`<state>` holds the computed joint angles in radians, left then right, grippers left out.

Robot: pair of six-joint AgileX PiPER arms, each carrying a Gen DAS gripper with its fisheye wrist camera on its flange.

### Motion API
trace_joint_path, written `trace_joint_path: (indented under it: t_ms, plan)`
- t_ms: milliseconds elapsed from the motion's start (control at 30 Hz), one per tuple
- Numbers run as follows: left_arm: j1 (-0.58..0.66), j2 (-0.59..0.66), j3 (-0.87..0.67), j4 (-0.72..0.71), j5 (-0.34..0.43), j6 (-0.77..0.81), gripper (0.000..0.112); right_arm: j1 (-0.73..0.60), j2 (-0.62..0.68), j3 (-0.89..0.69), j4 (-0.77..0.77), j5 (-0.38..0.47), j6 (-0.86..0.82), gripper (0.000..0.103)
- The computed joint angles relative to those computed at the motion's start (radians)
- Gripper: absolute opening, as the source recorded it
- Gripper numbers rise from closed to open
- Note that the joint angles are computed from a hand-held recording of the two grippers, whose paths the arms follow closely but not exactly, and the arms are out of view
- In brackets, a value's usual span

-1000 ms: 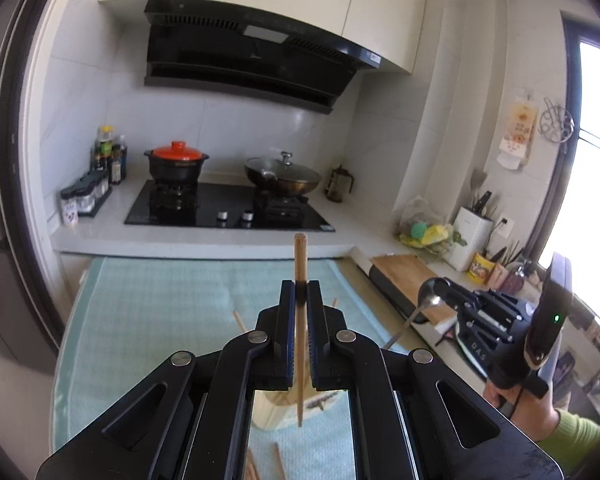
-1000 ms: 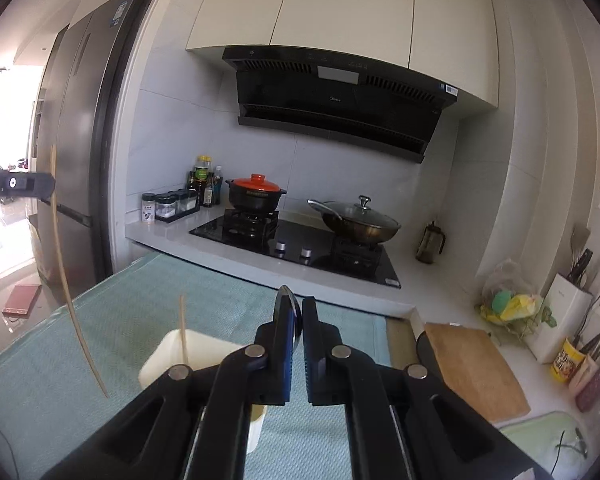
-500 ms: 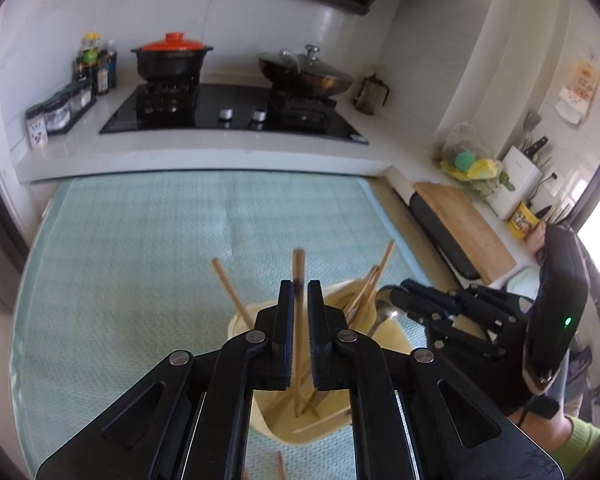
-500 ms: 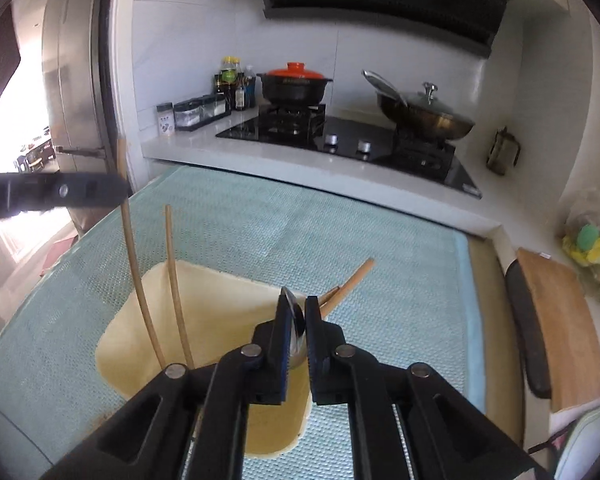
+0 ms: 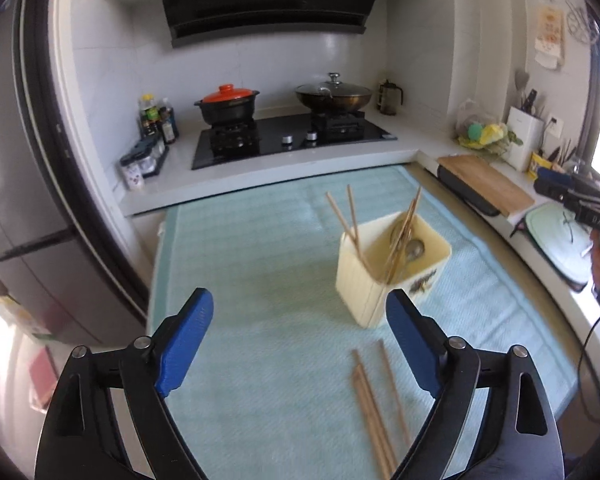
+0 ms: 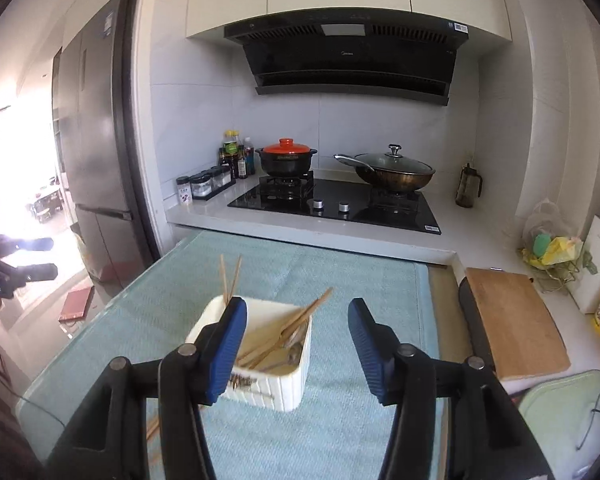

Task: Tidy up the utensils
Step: 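Open the right tool to drop the spoon while the left tool drops the chopstick, then move both tools back over the remaining chopsticks, then grasp a chopstick with the right tool and lift it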

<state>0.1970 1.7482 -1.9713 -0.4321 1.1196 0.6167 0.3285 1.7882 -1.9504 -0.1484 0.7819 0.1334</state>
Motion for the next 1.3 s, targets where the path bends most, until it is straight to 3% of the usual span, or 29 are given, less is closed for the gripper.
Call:
trace_joint_path:
  t_ms: [100, 200, 333, 433, 567, 733, 1067, 1300]
  plan:
    - [0.091, -0.175, 0.3, -0.035, -0.067, 0.163, 0.096, 0.082, -0.17, 0.296, -0.144, -0.065, 0.133, 0.054]
    - [0.146, -0.286, 0.586, -0.097, -0.157, 0.267, 0.097, 0.195, -0.267, 0.565, -0.334, -0.131, 0.403, 0.054]
    - [0.12, -0.313, 0.875, -0.168, -0.304, 0.303, 0.097, 0.308, -0.224, 0.795, -0.391, -0.279, 0.696, 0.053]
    - [0.059, -0.276, 0.976, -0.206, -0.421, 0.276, 0.097, 0.364, -0.126, 0.836, -0.432, -0.368, 0.874, 0.041]
    - [-0.017, -0.229, 1.005, -0.246, -0.529, 0.267, 0.097, 0.395, -0.046, 0.809, -0.47, -0.397, 0.964, 0.037]
    - [-0.094, -0.136, 0.962, -0.187, -0.612, 0.184, 0.097, 0.408, 0.035, 0.712, -0.444, -0.347, 0.893, 0.036]
    - [-0.143, -0.024, 0.908, -0.07, -0.647, 0.067, 0.097, 0.368, 0.166, 0.551, -0.266, -0.333, 0.696, 0.035]
    - [-0.163, 0.012, 0.89, -0.029, -0.655, 0.036, 0.097, 0.346, 0.179, 0.533, -0.242, -0.326, 0.661, 0.035]
